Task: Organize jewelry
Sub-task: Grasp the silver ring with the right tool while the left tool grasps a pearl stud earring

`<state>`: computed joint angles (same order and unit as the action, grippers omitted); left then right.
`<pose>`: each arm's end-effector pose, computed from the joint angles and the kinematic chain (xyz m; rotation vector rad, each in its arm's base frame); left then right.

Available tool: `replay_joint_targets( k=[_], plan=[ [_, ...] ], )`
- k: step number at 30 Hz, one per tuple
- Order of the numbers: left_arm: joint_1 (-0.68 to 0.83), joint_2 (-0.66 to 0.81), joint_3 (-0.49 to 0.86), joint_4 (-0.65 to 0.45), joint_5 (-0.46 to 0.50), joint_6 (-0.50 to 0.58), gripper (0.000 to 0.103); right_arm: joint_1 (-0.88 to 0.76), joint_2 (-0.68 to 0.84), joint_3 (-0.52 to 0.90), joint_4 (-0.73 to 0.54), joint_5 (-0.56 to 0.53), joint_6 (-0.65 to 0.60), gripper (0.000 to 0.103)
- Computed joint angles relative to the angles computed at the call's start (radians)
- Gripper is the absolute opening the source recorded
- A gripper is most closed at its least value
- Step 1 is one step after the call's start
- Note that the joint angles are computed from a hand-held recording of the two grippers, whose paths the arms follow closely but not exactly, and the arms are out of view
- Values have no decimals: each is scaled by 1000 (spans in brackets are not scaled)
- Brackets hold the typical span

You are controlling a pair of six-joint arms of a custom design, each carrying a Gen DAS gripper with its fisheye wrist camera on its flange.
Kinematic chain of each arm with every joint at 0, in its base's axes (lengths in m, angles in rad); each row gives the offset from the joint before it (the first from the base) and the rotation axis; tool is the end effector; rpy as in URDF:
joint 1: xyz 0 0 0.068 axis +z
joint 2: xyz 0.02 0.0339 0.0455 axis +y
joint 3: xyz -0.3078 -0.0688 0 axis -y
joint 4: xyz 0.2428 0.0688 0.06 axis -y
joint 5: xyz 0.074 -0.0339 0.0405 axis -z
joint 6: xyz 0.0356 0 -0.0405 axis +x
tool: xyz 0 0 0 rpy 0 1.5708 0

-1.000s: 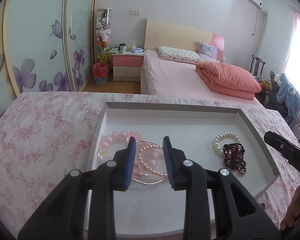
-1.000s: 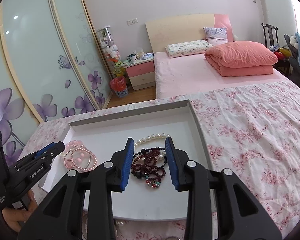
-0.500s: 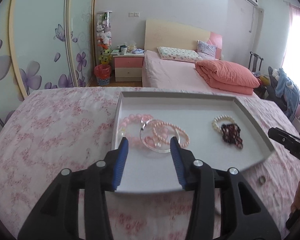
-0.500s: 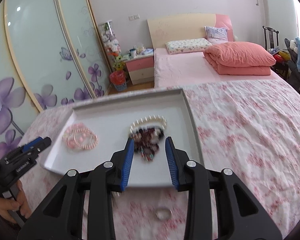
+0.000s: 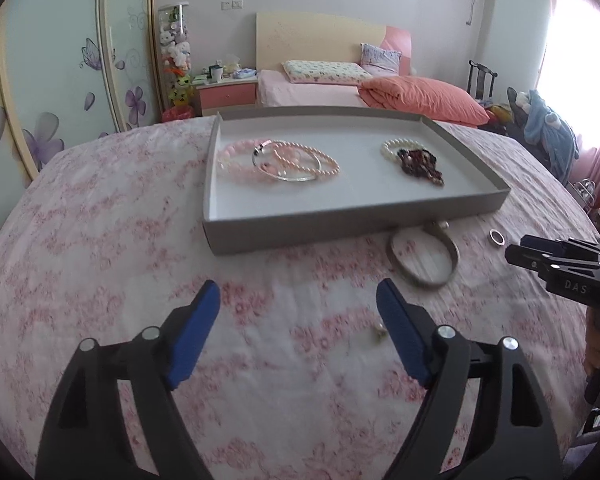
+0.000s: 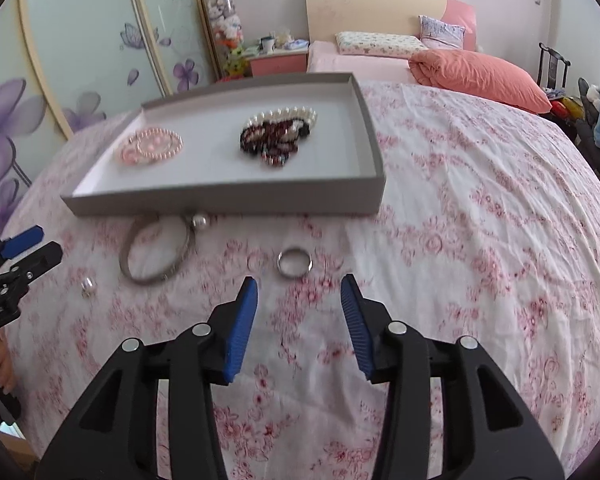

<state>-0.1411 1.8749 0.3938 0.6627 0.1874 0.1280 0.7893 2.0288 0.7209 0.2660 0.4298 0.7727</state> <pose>0.2646 -0.0443 0.0912 0.4070 2.3478 -0.2299 0.2435 0.2244 0.0789 0.1255 2.4721 0.0880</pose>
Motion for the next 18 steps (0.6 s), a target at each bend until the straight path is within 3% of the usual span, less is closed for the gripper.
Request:
replay_joint_targets(
  k=[10, 14, 17, 18],
  plan=[
    [-57, 13, -40, 35, -37, 24, 84, -10, 54, 75, -41, 32, -20, 45],
    [-84, 11, -47, 44, -47, 36, 84, -13, 63, 85, -35, 46, -35, 38],
    [-104, 13, -51, 53, -52, 42, 84, -14, 60, 84, -29, 42, -47, 23],
    [-109, 14, -50, 53, -50, 42, 84, -13, 59, 84, -31, 44, -48, 23]
  ],
)
